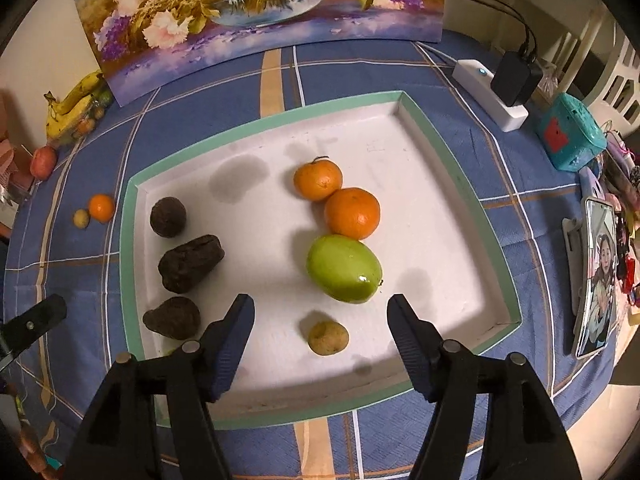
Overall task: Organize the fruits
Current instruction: 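Move both open tools back toward the loose fruits on the cloth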
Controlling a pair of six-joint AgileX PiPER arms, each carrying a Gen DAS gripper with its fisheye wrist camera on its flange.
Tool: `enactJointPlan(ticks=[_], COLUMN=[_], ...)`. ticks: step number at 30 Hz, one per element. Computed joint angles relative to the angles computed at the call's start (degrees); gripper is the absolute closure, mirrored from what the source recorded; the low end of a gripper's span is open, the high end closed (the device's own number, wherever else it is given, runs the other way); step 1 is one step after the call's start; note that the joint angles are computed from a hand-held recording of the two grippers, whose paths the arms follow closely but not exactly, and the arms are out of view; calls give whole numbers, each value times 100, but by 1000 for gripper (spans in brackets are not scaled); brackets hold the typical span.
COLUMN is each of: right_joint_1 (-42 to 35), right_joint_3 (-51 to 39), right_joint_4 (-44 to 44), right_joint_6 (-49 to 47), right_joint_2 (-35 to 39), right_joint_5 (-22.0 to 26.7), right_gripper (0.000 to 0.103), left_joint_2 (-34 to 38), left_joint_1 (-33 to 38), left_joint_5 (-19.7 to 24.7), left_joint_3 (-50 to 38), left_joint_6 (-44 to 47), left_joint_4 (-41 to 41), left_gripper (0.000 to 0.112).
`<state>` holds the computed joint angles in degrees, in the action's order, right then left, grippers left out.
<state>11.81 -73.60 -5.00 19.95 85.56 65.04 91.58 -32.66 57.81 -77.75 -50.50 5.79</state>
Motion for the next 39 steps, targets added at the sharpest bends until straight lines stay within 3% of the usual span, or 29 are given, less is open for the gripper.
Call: enactJointPlan(ticks=[3, 8, 11, 12, 25, 39], right_joint_1=[31, 72, 129, 175, 467, 732], right_joint_3=[16, 87, 144, 151, -7, -1275], right_joint_4=[-22, 21, -22, -99, -647, -746], right_joint_6=[56, 45, 105, 205, 899, 806], right_joint_2=[11, 54, 24, 14, 22, 1001], right_joint_5=[-29, -186, -294, -345, -748, -429], right_gripper=[25, 22, 7, 6, 6, 6], left_joint_2=[24, 41, 42, 45, 71, 548], left_joint_1=[-31, 17, 32, 55, 499, 1147], left_joint_5=[53, 90, 105, 98, 63, 65], left_joint_3=[30, 35, 53, 57, -131, -809], left_joint_6=[-174, -268, -323, -312, -51, 960], left_joint_4=[185, 388, 551, 586, 704, 410], left_gripper=[11, 9, 9, 9, 9, 9])
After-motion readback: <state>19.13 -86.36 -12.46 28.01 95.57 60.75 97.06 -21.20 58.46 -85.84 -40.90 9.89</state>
